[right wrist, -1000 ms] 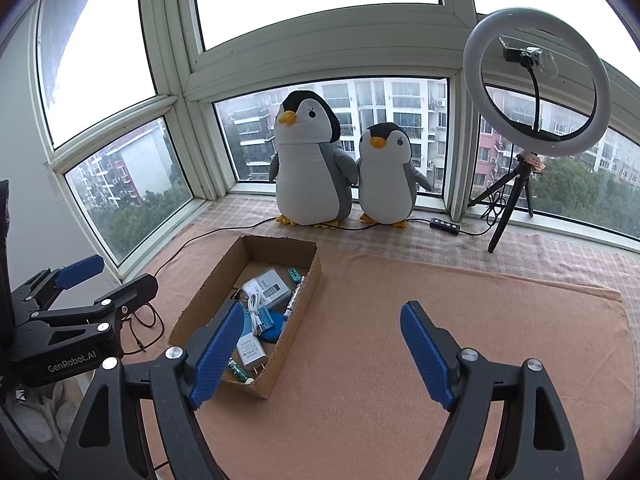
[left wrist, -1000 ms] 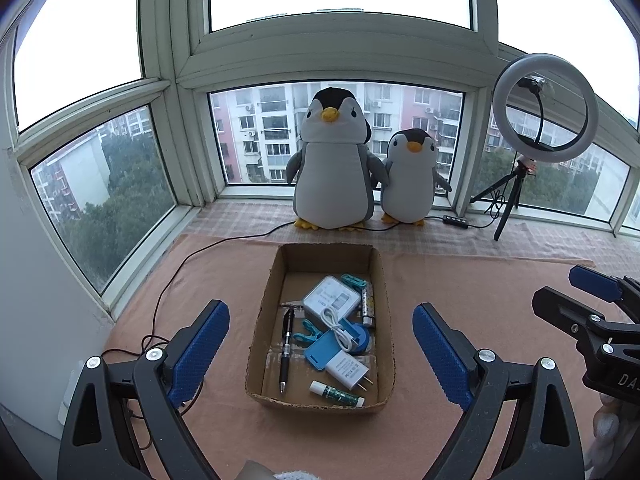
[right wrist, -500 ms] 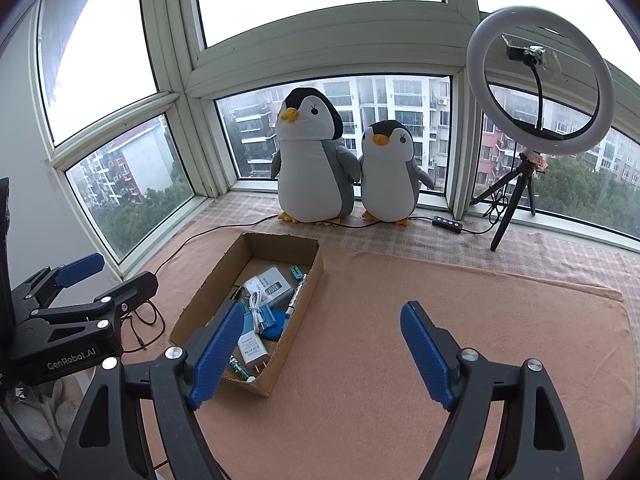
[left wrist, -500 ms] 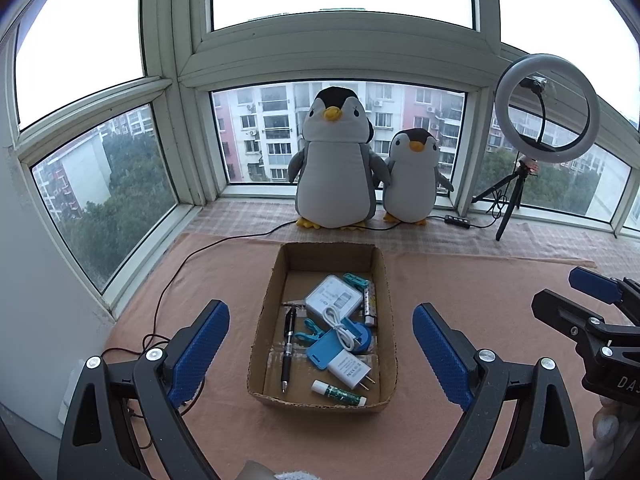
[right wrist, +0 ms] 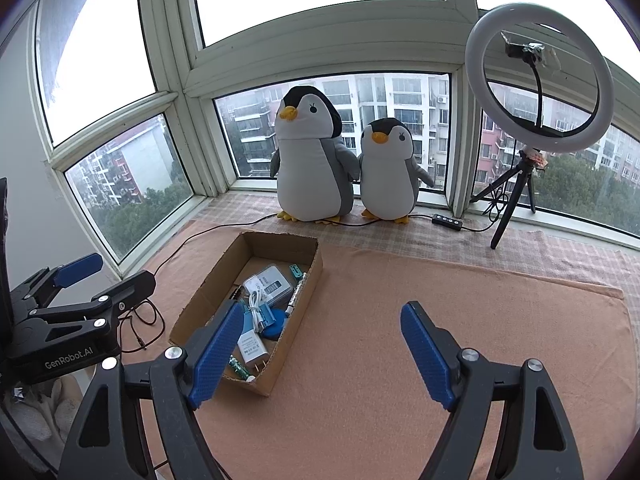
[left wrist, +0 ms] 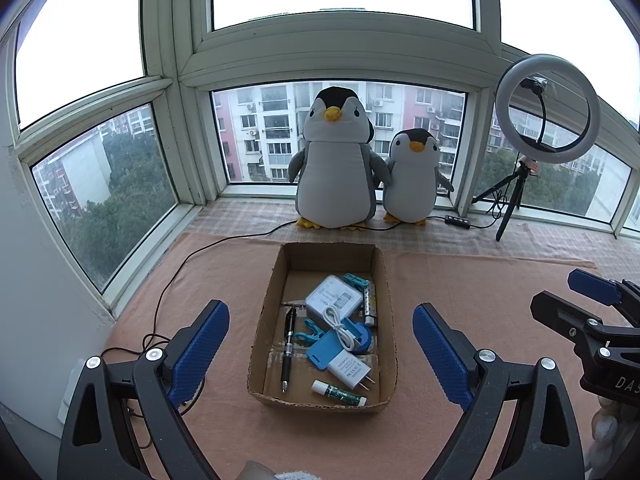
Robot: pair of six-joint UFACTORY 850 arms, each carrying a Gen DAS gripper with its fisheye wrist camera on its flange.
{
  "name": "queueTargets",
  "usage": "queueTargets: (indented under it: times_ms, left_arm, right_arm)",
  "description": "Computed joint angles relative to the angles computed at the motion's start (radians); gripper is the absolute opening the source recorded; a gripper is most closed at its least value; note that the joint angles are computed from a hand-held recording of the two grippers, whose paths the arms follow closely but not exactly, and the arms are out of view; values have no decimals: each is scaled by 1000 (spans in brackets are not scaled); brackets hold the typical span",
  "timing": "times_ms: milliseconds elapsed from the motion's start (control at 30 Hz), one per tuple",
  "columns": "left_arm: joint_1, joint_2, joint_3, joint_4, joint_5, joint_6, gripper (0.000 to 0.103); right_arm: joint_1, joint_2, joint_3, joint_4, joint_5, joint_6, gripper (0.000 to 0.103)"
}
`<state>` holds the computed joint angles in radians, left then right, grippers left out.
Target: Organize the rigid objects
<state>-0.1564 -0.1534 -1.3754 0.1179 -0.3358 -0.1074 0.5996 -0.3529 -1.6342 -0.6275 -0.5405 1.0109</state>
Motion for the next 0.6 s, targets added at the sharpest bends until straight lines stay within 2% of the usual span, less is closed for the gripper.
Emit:
queueTargets:
  times_ms: [600]
  left_arm:
    - [0, -11, -8, 12, -7, -11, 95]
  right_arm:
    - [-5, -6, -4, 22, -4, -14, 78]
